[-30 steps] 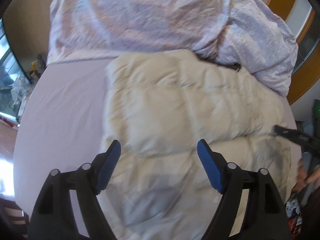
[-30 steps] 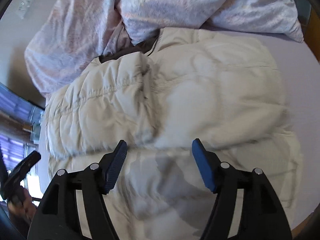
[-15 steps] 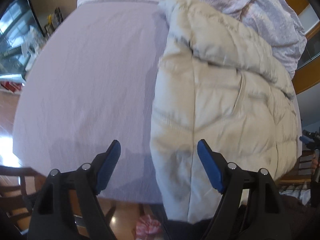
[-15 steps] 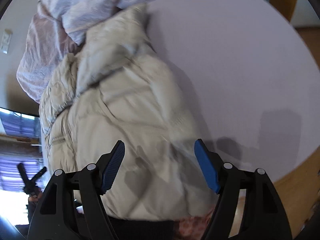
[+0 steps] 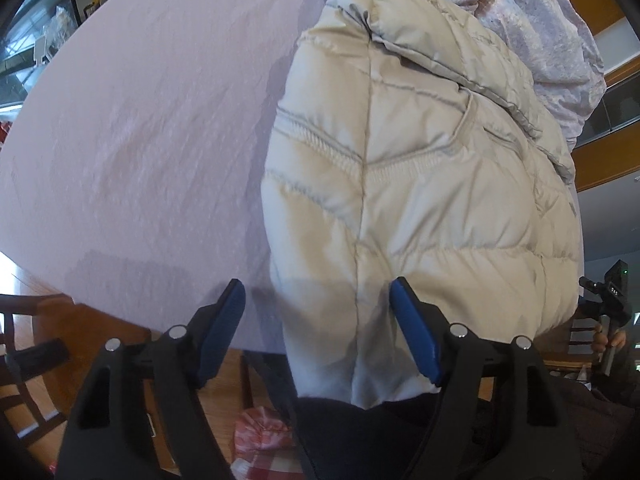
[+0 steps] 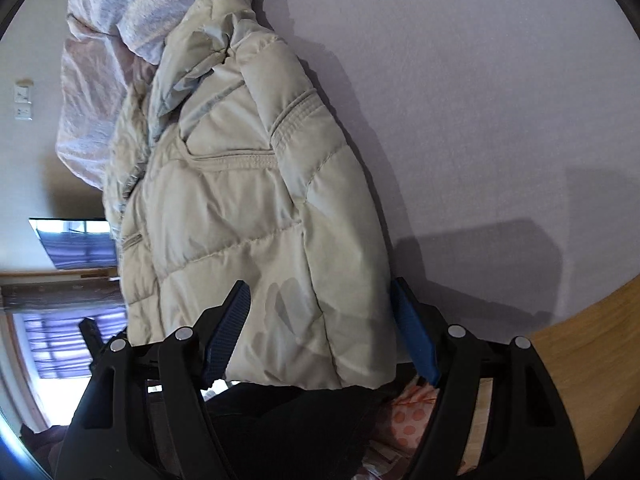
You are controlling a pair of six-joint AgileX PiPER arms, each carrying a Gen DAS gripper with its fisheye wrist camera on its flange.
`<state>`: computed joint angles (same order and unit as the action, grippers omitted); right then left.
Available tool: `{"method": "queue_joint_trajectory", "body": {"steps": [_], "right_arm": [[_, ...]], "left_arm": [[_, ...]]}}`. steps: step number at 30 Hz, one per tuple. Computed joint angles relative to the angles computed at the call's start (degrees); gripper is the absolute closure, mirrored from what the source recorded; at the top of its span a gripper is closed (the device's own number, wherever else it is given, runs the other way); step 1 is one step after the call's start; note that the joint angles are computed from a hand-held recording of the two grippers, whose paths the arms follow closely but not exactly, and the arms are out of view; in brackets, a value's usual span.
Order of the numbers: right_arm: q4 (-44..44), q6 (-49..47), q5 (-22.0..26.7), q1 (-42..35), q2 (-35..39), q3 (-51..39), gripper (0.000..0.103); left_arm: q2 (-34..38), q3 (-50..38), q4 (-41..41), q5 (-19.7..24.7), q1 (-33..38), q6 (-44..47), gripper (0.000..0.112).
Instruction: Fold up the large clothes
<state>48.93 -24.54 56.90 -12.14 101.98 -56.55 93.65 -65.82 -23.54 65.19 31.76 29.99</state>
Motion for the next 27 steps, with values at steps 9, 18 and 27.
{"method": "queue_joint_trajectory", "body": {"steps": [9,18,27], "right_arm": [[10.33,-10.24,3.7,-2.23,1.8,3.55,0.035],[15.89,-14.27,2.93,-0.33,2.99,4.95,0.067],[15.57,-16.45,0.84,1.96,-1.07,0.67,0.088]], "left_arm": [[-2.52,4.17,-2.91,-0.89,-0.16,1.25,0.05],[-3.78,5.22,-5.15,-0.42,-0.08,1.42,0.074],[-7.04,0.35,-4.38,-0.24,-1.59,-0.46,0.099]]}}
